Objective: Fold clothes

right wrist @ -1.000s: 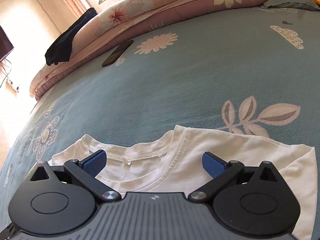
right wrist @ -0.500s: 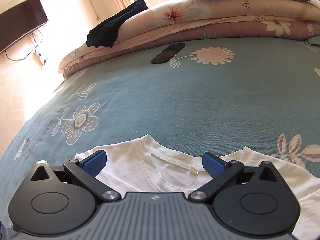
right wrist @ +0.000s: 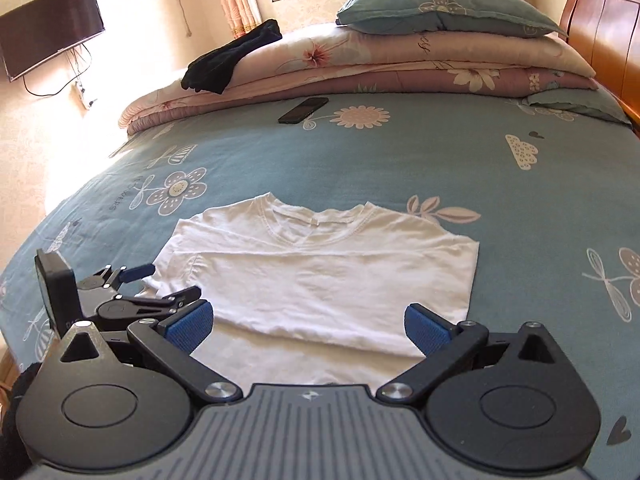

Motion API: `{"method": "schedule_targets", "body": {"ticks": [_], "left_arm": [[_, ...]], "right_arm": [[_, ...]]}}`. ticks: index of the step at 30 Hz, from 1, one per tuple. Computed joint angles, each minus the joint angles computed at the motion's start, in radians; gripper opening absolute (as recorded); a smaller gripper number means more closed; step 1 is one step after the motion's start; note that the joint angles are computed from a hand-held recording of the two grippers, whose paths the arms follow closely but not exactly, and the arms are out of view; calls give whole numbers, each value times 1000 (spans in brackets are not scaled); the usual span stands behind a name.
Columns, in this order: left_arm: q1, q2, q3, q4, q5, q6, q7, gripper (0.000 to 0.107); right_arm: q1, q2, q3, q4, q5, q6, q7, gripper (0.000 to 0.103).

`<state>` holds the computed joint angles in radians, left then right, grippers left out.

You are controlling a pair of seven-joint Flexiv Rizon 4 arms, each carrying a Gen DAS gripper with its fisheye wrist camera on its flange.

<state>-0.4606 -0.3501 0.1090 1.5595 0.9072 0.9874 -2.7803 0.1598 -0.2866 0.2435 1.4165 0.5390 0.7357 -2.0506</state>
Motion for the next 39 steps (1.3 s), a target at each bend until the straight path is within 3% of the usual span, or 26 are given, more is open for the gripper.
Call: {"method": "schedule_targets", "body": {"ticks": [3, 7, 9, 12, 14, 16, 20, 23, 27, 30, 39], "left_arm": [[-34, 10, -26, -15, -16, -63, 32, 100], [-49, 49, -87, 27, -91, -60, 157, 100], [-68, 67, -110, 38, -123, -96, 204, 100], [-98, 76, -132, 36, -146, -176, 223, 100], [-113, 74, -142, 30, -155, -224, 204, 100], [-119, 66, -152, 25, -189, -253, 176, 100], [-135, 40, -167, 12, -212, -222, 149, 100], [-164, 13, -159, -2, -191, -215, 122, 100], [-155, -8, -151, 34, -277, -195, 88, 100], [-197, -1, -119, 50, -186, -168, -2, 102], [-226, 10, -123, 61, -75, -177, -67, 102]], "right_arm": [[-61, 52, 2, 120, 97, -44, -27, 103], [-101, 62, -14, 230, 236, -51, -64, 103], [-101, 54, -23, 268, 267, -18, -64, 103], [-133, 69, -21, 310, 375, 40, -165, 103], [-126, 87, -31, 338, 378, 105, -168, 103], [-139, 99, -35, 341, 416, 79, -190, 103], [-140, 115, -41, 365, 456, 53, -283, 103], [-134, 123, -36, 399, 527, 117, -411, 103], [-88, 145, -30, 448, 493, 221, -498, 103], [-65, 154, -21, 480, 500, 301, -565, 103], [-11, 168, -2, 551, 432, 460, -668, 103]]}}
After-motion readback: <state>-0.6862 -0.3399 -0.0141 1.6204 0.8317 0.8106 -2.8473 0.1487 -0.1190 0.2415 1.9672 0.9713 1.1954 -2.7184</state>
